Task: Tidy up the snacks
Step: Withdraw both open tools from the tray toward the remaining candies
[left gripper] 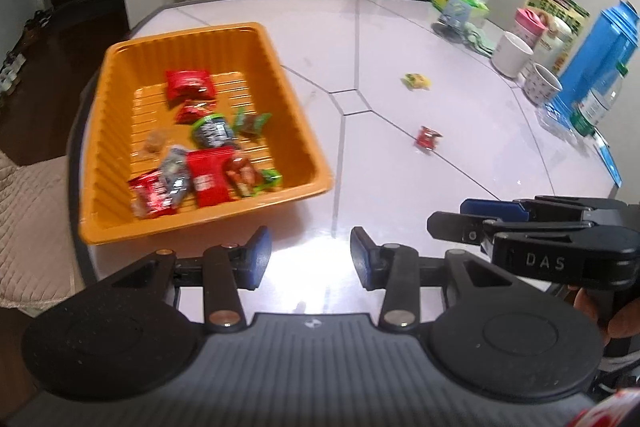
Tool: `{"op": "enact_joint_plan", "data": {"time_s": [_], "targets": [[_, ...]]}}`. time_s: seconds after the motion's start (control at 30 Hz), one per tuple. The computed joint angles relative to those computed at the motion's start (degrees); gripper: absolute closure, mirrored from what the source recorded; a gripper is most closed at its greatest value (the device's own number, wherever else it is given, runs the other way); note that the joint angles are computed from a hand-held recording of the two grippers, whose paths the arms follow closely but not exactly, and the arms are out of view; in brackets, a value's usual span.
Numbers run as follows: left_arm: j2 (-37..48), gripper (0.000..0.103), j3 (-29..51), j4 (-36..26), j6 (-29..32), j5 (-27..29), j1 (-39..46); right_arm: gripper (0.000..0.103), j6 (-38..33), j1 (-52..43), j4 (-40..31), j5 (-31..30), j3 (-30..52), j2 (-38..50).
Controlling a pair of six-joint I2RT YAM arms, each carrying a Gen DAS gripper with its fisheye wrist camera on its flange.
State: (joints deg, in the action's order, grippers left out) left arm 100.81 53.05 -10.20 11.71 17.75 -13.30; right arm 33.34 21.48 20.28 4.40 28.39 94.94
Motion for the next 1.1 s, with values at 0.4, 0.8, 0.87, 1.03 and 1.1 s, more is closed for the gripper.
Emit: {"op": "enact_joint_plan", "data": {"time_s": [0.4, 0.8, 0.87, 1.03, 1.1], "targets": [[6.15, 0.064, 3.79, 4.06, -4.14, -3.60, -12.94, 0.057, -4.00, -14.14, 0.71, -3.41, -9.98, -8.71], [17.42, 0.064, 14.97, 4.96, -5.34, -6.90, -19.56, 0.057, -10.38, -27.56, 3.30, -8.08, -10.46, -6.54], [19.22, 0.064, 17.15, 4.76, -5.24, -6.80, -20.06, 0.057, -11.11, -28.95, 3.77, -8.56, -9.99, -5.51], [23.57, 0.064, 22.31, 4.46, -5.14, -7.00, -21.27, 0.057, -11.97, -31.20, 5.59, -9.16, -8.70, -2.18], [25.44, 0.063, 24.47, 4.39, -4.99, -6.85, -21.62, 0.057, -12.20, -32.22, 6.24, -9.56, -8.02, -0.68]]}}
